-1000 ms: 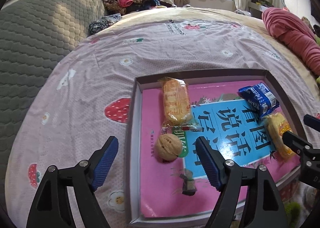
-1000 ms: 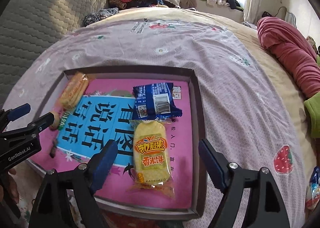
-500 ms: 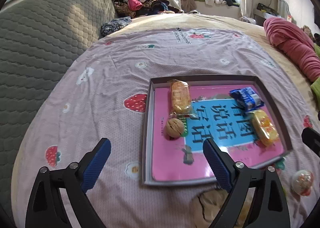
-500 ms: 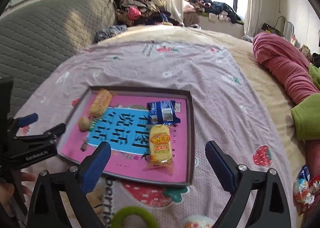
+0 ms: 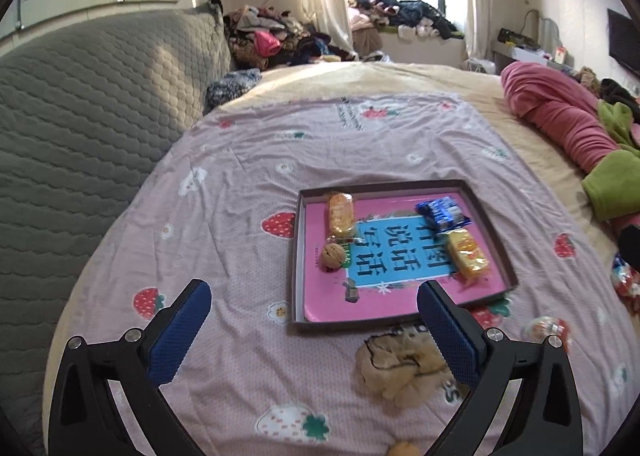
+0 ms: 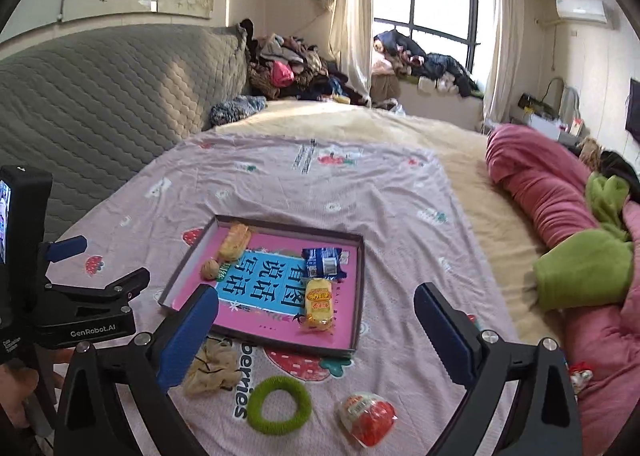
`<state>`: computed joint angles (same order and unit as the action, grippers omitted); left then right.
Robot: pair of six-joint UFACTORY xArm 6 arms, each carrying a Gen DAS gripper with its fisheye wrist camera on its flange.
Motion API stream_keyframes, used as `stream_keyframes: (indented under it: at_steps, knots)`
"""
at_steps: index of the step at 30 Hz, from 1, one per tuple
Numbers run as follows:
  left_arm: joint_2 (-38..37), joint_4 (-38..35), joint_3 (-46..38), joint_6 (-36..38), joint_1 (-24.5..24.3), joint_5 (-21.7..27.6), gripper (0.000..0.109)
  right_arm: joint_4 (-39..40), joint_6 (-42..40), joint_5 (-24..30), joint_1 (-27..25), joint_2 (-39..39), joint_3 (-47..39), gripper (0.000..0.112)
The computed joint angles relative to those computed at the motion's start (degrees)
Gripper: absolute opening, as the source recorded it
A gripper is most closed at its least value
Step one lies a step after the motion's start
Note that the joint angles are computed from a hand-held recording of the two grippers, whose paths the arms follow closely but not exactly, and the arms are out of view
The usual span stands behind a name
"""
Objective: Organize objects
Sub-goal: 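Withdraw both tools from the tray toward the remaining snacks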
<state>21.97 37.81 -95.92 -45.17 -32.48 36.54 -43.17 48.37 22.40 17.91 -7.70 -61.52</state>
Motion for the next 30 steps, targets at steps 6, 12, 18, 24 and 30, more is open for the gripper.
stream_keyframes:
  at_steps: [6,12,18,24,30]
  knots:
    - [-6.03,1.29,4.42,0.06,-1.84,1.18,0.103,-4.42,2.86,3.45,2.71,-6.38,2.98,0.099]
    - [-11.41,3.82,8.09,-2.35,-3.67,1.53,0.103,-4.83,3.68,3.96,4.02,-12.49,6.75,0.100]
    - [-15.53,5.15,11.34,-3.56,-5.47,2.80,0.103,-4.11,3.25,4.46,4.25,-18.18,10.96,0.100]
    - [-18.75,7.26,14.76,-5.79,-7.39,3.54,0.103,-4.02,3.48,5.68,4.43,-23.89,15.56,0.100]
    - [-21.10,8.19,17.60,-7.12,-8.90,4.23,0.103,-4.53,4.07,7.49,5.77,-28.00,18.88,0.100]
